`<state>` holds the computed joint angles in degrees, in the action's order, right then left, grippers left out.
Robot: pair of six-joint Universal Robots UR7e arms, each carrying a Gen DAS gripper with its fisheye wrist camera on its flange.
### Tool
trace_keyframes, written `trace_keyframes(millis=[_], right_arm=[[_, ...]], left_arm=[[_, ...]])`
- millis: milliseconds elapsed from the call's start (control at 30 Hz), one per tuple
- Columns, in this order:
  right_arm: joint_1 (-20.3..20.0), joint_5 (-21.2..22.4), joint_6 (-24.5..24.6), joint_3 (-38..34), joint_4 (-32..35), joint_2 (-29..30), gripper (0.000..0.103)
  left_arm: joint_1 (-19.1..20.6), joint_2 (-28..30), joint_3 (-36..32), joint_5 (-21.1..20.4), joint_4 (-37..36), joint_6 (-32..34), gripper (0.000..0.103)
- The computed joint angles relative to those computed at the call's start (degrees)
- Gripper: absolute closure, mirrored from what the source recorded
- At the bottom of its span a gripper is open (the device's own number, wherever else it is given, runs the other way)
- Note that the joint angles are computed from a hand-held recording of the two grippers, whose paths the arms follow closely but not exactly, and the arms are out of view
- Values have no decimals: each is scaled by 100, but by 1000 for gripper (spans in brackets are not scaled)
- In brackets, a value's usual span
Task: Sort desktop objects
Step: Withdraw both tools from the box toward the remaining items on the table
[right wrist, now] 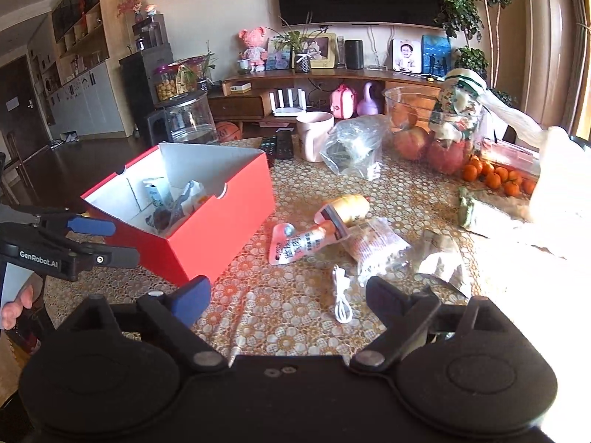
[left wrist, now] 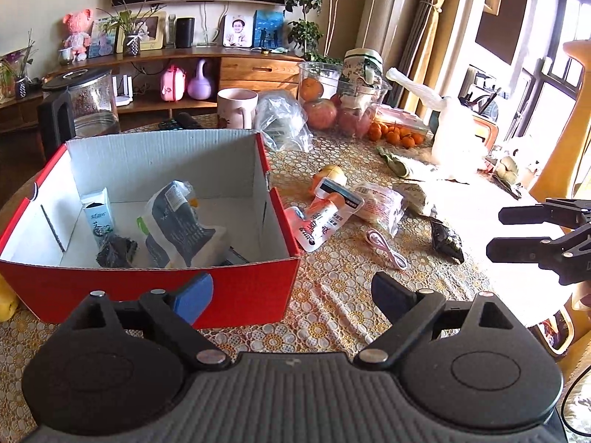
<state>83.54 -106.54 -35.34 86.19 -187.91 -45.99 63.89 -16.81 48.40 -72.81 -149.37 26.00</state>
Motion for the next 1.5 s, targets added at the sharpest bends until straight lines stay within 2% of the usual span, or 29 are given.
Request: trace_keyframes(millis=[233,567,833,933,1067,1200,1333,1500], right_arm=[[-196,-237,140,264,-430,-153,12],[-434,-495,277,242,-698,-119,12],[-614,-571,397,-7,-630,21,12],[-670,-558,423,-133,-553,89,12],[-730,-552,383,-327,-447,197,12],[-798,-500,492,-523,-283,281,12],[-858,-440,547,-682,-152,362,12],[-912,-424,652,-873,-4,474,13]], left_arm=[[-118,40,288,-260,-341,256,0],[-265,422,242,-568,-392,279,0],[-325,874,-152,-591,-450,238,0],[-369,1109,-453,-435,-352,345,0],[-364,1445,-1070,-471,142,43,0],[-395,1834,-1688,-281,373,-117,0],[-391,2343,-2642,-129,984,-250,0],[-392,2956,-3682,-20,1306,-49,0]])
